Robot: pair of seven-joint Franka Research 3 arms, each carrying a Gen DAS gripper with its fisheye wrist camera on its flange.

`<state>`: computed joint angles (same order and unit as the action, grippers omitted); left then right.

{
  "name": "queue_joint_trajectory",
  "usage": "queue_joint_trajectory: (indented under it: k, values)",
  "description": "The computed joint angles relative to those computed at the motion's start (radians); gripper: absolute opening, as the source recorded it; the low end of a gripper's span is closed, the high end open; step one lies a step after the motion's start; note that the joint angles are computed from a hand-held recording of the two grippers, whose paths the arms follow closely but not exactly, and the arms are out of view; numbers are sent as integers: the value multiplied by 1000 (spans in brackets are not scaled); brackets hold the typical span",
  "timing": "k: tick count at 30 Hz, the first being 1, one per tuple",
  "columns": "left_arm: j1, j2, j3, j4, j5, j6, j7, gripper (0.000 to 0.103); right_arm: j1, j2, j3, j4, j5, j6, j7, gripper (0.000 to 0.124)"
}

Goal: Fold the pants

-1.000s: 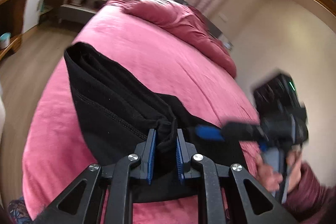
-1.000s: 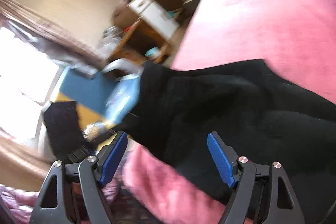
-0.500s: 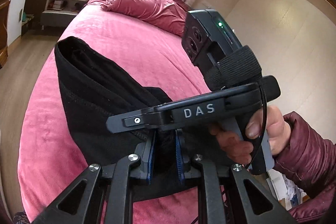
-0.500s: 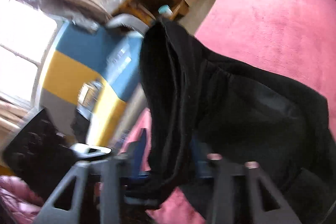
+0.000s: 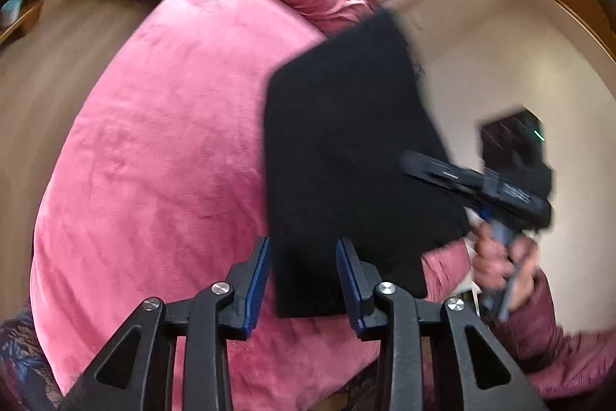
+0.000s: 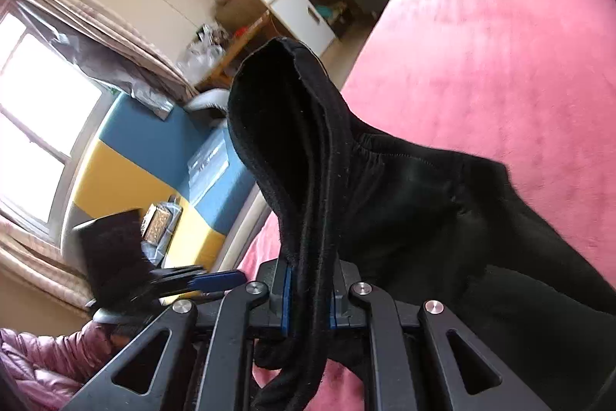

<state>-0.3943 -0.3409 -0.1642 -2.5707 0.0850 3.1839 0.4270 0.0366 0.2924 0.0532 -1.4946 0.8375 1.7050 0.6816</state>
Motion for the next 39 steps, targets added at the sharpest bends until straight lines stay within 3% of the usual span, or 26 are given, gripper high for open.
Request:
queue_joint_trajectory:
  k: [1, 8, 13, 15, 26, 30, 33, 37, 38, 39]
  values:
    - [22, 2, -22, 2, 6, -3, -11, 36, -13, -11, -5, -7, 15, -7, -3, 13]
    - [-1, 113, -11, 141, 43, -23, 80, 36, -69, -120, -56, -148, 113, 31, 6, 13]
    - [-125, 239, 69, 280, -88, -55, 317, 36, -115, -157, -108, -218, 142, 70, 42, 13]
    - [-175, 287, 87, 337, -228, -80, 474, 36, -132, -155, -123, -237, 138, 93, 65, 13]
    - [-65, 446, -90, 535, -408, -221, 735, 36, -191, -119, -150, -297, 81, 214, 129, 13]
    - [-17, 495, -150, 587, -401, -271, 744, 36, -194, -76, -147, -290, 12, 279, 177, 14]
    - [-10, 523, -154, 617, -304, -299, 659, 36, -208, -55, -134, -283, 23, 278, 172, 16]
    - [34, 528, -208, 621, -324, -287, 681, 36, -230, -67, -135, -281, 47, 285, 159, 26]
    - [41, 531, -214, 623, -326, -284, 685, 36, -233, -80, -137, -290, 49, 296, 158, 32]
    - [44, 528, -216, 619, -323, -277, 682, 36, -237, -99, -143, -306, 52, 317, 157, 47]
